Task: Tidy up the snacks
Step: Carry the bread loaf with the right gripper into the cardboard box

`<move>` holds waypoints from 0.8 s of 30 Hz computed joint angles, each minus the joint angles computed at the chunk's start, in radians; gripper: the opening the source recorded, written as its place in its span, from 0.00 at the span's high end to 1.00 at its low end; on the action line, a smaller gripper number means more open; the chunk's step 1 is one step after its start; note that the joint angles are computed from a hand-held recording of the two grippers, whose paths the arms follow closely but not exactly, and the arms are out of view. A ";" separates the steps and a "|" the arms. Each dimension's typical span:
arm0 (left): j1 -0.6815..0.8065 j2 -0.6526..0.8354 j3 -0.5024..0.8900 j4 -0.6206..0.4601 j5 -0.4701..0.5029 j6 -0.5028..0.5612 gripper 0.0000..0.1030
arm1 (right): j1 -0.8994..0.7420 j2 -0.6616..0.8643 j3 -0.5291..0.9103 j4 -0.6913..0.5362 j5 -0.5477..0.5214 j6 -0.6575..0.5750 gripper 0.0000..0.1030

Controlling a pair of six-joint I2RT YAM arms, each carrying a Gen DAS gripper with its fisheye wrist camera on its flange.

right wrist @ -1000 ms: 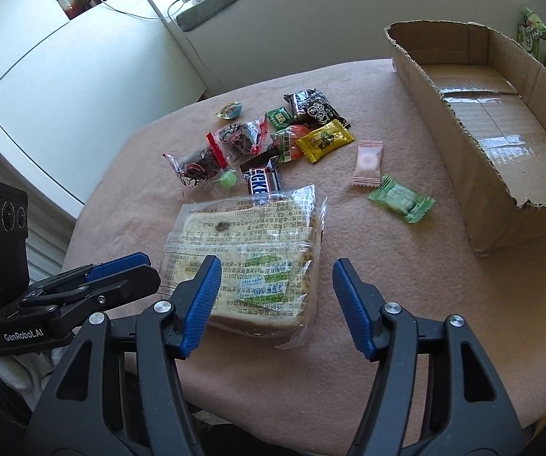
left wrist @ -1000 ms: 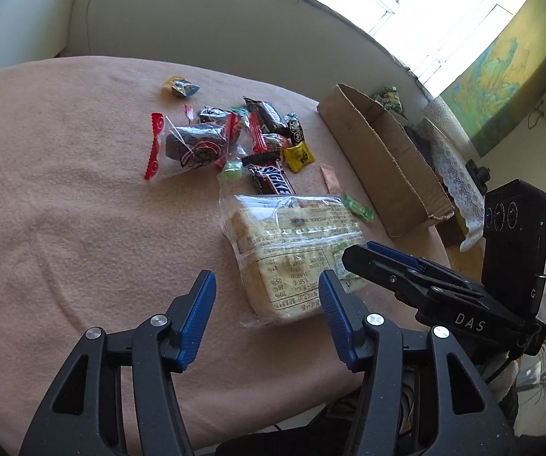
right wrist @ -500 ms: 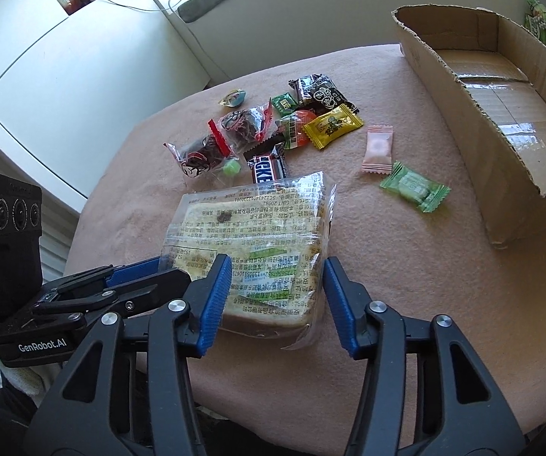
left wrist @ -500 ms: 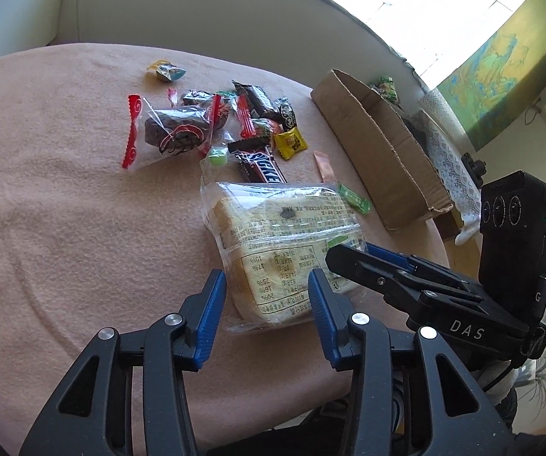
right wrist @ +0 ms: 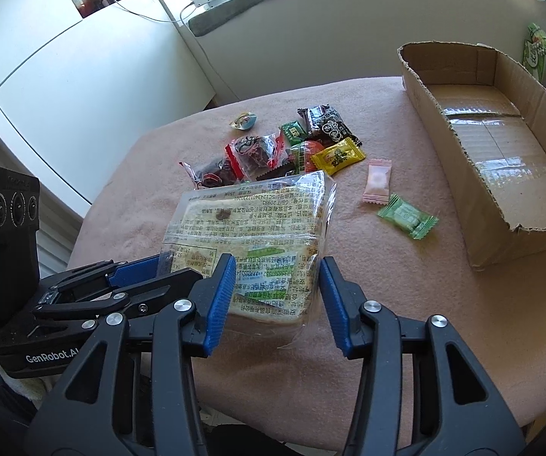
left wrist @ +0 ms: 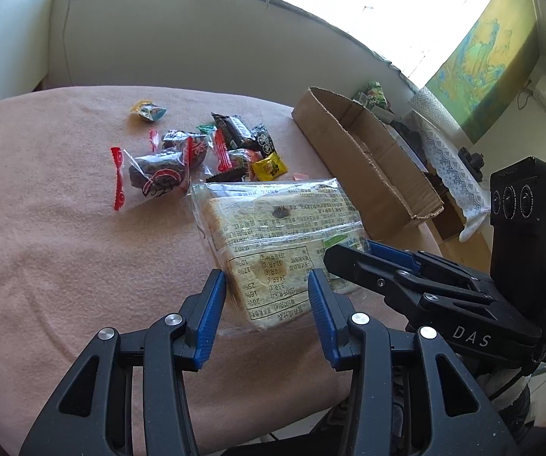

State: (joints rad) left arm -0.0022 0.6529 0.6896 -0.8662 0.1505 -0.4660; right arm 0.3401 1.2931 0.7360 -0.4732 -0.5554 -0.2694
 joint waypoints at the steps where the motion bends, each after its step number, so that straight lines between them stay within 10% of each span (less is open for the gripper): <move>1: -0.013 0.010 0.011 0.008 -0.011 -0.001 0.59 | -0.008 -0.009 0.006 -0.006 -0.004 -0.001 0.54; 24: -0.258 0.456 0.247 0.319 -0.133 0.015 0.59 | -0.321 0.086 0.262 -0.112 -0.109 -0.114 0.54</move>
